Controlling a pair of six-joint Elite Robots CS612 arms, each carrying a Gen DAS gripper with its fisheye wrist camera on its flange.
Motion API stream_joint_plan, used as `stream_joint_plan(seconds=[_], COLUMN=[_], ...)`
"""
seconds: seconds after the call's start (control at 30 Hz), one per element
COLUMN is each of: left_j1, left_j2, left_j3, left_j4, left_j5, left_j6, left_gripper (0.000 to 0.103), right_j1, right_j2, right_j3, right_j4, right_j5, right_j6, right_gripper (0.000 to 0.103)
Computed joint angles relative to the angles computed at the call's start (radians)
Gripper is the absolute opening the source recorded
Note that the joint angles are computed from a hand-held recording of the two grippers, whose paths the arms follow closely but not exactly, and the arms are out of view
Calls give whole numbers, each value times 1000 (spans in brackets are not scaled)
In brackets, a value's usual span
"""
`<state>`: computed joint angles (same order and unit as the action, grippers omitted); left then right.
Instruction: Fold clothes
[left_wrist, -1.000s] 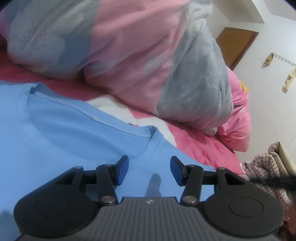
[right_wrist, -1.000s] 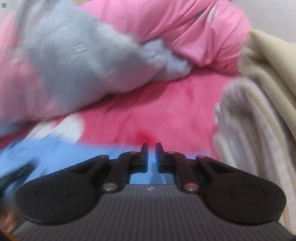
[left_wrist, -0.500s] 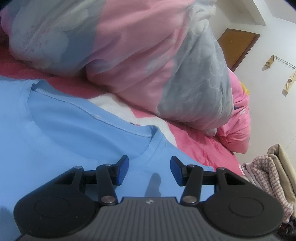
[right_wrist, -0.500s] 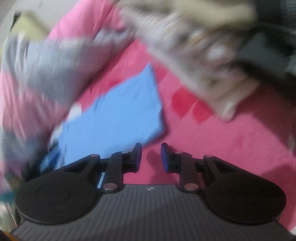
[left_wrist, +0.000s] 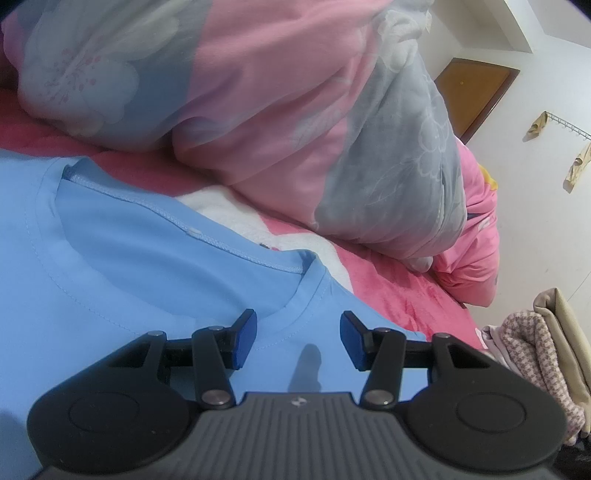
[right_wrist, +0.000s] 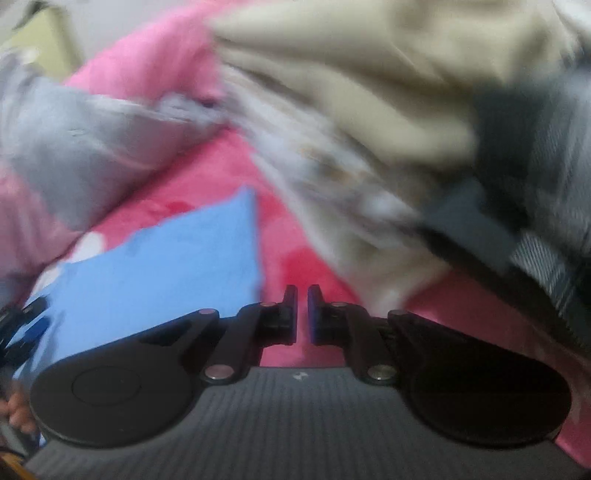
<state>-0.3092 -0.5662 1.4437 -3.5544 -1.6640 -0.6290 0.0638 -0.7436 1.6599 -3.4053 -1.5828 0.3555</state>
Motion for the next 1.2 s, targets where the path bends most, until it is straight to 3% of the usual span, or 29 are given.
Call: stream_joint_plan(seconds=[0.07,0.13,0.2,0.3,0.4,0.53,0.6,0.63,0.73,0.9,1.0,1.1,1.17,1.2], left_j1=[0,1,2,1,2,2,3,3,3,3,4,5,5,5], left_j2=[0,2,3,2,1,1,2,2,3,3,4,5,5,5], left_j3=[0,-1,-2,-2,-2,-1,-2,-3,-3,-3,-4,-4,-5,-5], left_j4=[-1,-3,-5,-2,-1,-3,-4,-4,-5,-7,-9,-10,-11,-10], left_j5=[-1,-2,-5,-3,-4,-6,-8,-9,-9,-10,-12,-15,-16,-15], left_j6=[-1,-4,-7,-5,-6,-6,-9,-11,-13,-15,-18,-21,-23,-23], left_gripper=[51,51,51,51,51,51,51,51,51,51,51,51,51,51], right_j1=[5,2,3,12,36,51,41,40,56,74,72,72,81,85], right_j2=[8,20,34,35,36,68,80,86,112,124,162,224,239,237], right_j3=[-14,-43,-65,-54,-60,-128,-160,-179,-221,-253,-333,-440,-463,-455], right_j4=[-12,60,153,122,71,54,128,181,227,161,229,307,301,270], right_j5=[59,100,35,-95,-149,-73,-30,-51,-228,-188,-173,-282,-358,-360], right_j6=[-72,-92,-84,-82,-185,-313,-309,-311,-365,-475,-472,-492,-519,-536], right_gripper=[5,5,1,2,1,1,1,0,3,3,2,2,4,4])
